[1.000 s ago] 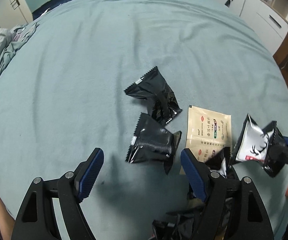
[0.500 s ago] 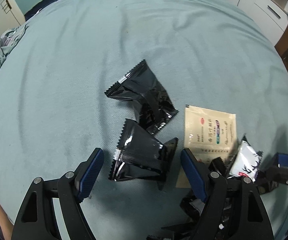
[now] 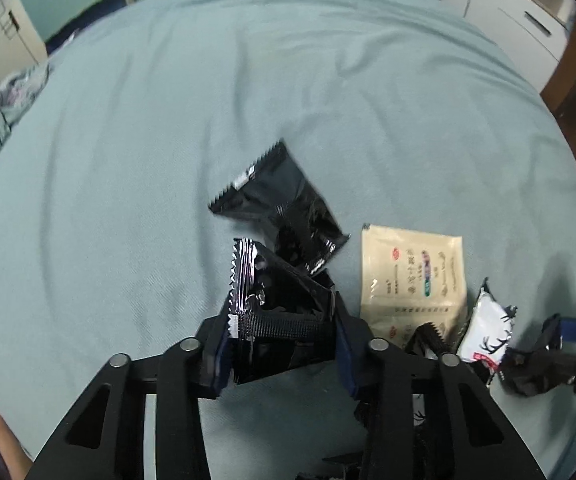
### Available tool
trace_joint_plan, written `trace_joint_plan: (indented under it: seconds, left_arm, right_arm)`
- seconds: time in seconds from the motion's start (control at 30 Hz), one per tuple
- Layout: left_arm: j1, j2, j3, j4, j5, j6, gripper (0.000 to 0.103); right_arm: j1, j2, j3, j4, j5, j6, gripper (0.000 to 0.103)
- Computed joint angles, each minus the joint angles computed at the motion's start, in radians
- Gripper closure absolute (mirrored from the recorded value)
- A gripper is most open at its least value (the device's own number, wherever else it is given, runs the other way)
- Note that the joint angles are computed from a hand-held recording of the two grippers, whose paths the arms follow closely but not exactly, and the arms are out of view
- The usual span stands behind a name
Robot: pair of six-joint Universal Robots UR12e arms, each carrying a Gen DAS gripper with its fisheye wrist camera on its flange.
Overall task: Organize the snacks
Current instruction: 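Close the right gripper on a black packet while the left gripper grasps another black packet, then carry both black packets over the cardboard box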
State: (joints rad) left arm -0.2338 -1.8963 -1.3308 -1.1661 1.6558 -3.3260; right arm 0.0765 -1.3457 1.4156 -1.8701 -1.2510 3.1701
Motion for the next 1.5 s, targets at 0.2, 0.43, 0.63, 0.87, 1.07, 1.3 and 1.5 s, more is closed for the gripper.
trace_joint_plan:
  seconds: [0.2,0.43,0.63,0.87,1.07,1.3,1.5]
  left_arm:
    - [0.01,0.024,-0.007,0.027,-0.015,-0.024,0.07]
    - [-0.008,0.086,-0.045,0.046,-0.027,0.031,0.07]
    - [-0.012,0.129,-0.063,-0.006,-0.056,0.114,0.069]
    - [-0.021,0.186,-0.095,-0.031,-0.083,0.159,0.069]
    - [-0.022,0.236,-0.139,-0.059,-0.088,0.19,0.069]
    - [-0.018,0.278,-0.177,-0.07,-0.075,0.224,0.069]
    - [-0.019,0.291,-0.185,-0.073,-0.091,0.241,0.068]
  right_arm:
    - [-0.004,-0.032,0.032,-0.034,-0.014,0.01,0.07]
    - [-0.013,-0.067,0.047,-0.032,-0.039,0.017,0.07]
    - [-0.001,-0.083,0.047,-0.029,-0.088,0.005,0.07]
    - [0.026,-0.102,0.039,0.001,-0.146,-0.03,0.07]
    - [0.042,-0.121,0.029,0.003,-0.163,-0.041,0.07]
    - [0.074,-0.129,0.016,0.038,-0.197,-0.056,0.07]
    - [0.091,-0.133,0.003,0.053,-0.191,-0.076,0.07]
